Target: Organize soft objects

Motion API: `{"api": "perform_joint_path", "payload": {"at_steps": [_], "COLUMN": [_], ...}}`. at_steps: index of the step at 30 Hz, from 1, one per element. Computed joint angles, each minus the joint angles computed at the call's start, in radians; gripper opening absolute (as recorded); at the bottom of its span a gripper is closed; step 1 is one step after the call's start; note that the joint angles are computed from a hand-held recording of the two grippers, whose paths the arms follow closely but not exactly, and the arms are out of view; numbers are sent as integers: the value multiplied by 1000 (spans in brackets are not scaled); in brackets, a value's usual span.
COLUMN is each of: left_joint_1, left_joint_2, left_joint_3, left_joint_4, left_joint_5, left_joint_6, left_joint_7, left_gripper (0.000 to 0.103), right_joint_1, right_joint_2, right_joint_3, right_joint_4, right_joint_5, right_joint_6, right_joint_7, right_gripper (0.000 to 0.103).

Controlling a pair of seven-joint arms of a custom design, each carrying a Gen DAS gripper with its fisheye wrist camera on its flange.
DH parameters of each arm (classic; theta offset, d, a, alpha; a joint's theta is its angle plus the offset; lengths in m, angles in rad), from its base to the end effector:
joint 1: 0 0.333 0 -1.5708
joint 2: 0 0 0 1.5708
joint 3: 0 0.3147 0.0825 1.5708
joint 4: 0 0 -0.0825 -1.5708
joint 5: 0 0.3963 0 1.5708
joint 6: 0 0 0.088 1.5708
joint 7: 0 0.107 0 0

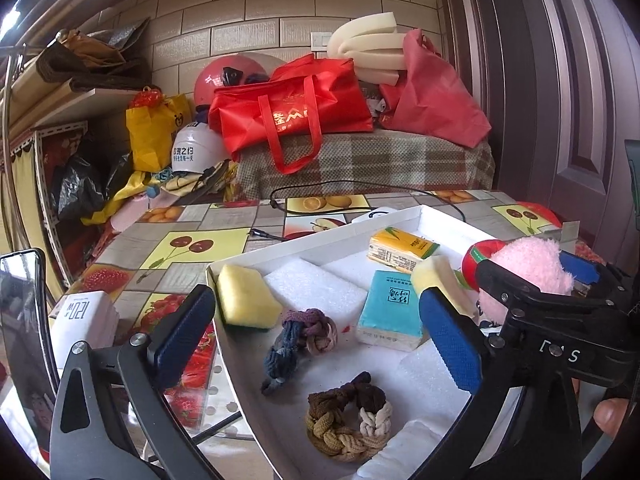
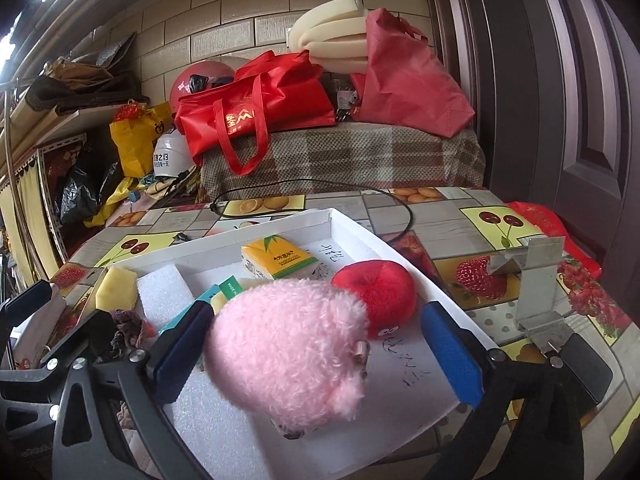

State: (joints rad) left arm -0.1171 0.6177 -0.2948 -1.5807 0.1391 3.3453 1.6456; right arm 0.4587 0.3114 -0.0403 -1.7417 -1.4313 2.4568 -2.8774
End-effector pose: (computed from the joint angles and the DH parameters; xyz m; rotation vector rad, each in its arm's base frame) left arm 0.7024 -0.2631 0.4279 -1.1499 1.8899 -1.2490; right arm 0.6266 0.2819 0.4325 -1.2444 1.8508 -1.1433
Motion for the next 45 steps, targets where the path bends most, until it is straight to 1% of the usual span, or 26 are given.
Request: {"api": "perform_joint_path", "payload": {"at_steps": [2,5,9,12,14,16,17,20,23,25,26,27,29,31,34,38,39,41,42,45], "left_joint_1": [-16,-10,-20,1,36,70,75,56,74,105,129,147,167,170,208,300,312,316,302,192], "left_joint_2": [-6,-10,-21,-29,-39,-54,-62,-100,-135,-160,-173,-185,-214,-244,-282,-324,-336,-363,-377,-425], "left_joint_3": [19,16,34,17,-16,-47,-49,-18,-27,-49,-68,-81,-89,-80,-97,-154,-159,-149,-132,-37], "left_joint_4": [-11,-25,-41,-51,-71,-102,-116,-172,-228,-271,-293,-312,-357,-398,-450,-506,-520,-550,-566,-623], "left_joint_5": [-2,3,-9,-10,-3,11,14,15,44,78,104,126,162,188,271,450,485,532,533,417], "left_joint_6": [23,48,65,46,39,49,58,94,109,119,123,127,144,160,175,181,188,208,218,232], "left_joint_7": [0,-5,-29,-55,-74,-91,-99,-119,-142,-167,-183,-200,-231,-258,-328,-477,-506,-543,-542,-440], "left_gripper": [103,103,103,103,103,103,103,103,103,103,103,103,103,103,103,103,103,103,103,103], "right_joint_1": [6,15,30,32,30,28,28,23,8,-3,-1,5,11,12,24,46,51,58,63,68], "right_joint_2": [-4,-12,-27,-34,-48,-73,-86,-121,-149,-167,-179,-189,-206,-214,-238,-280,-292,-317,-325,-360], "right_joint_3": [-1,1,11,27,36,44,49,69,86,95,100,109,124,139,158,194,202,217,227,244], "right_joint_4": [-5,-15,-35,-44,-61,-94,-112,-157,-189,-214,-229,-241,-264,-275,-304,-353,-368,-396,-405,-440], "right_joint_5": [-15,-48,-118,-118,-107,-104,-108,-106,-71,-50,-60,-76,-102,-86,-85,-60,-56,-38,-22,24], "right_joint_6": [-14,-40,-101,-135,-142,-148,-155,-174,-158,-128,-131,-152,-173,-170,-185,-264,-278,-299,-318,-342], "right_joint_7": [17,48,97,85,84,106,124,157,174,196,219,245,269,240,222,183,181,170,166,160], "right_gripper": [103,103,103,103,103,103,103,103,103,103,103,103,103,103,103,103,103,103,103,103]}}
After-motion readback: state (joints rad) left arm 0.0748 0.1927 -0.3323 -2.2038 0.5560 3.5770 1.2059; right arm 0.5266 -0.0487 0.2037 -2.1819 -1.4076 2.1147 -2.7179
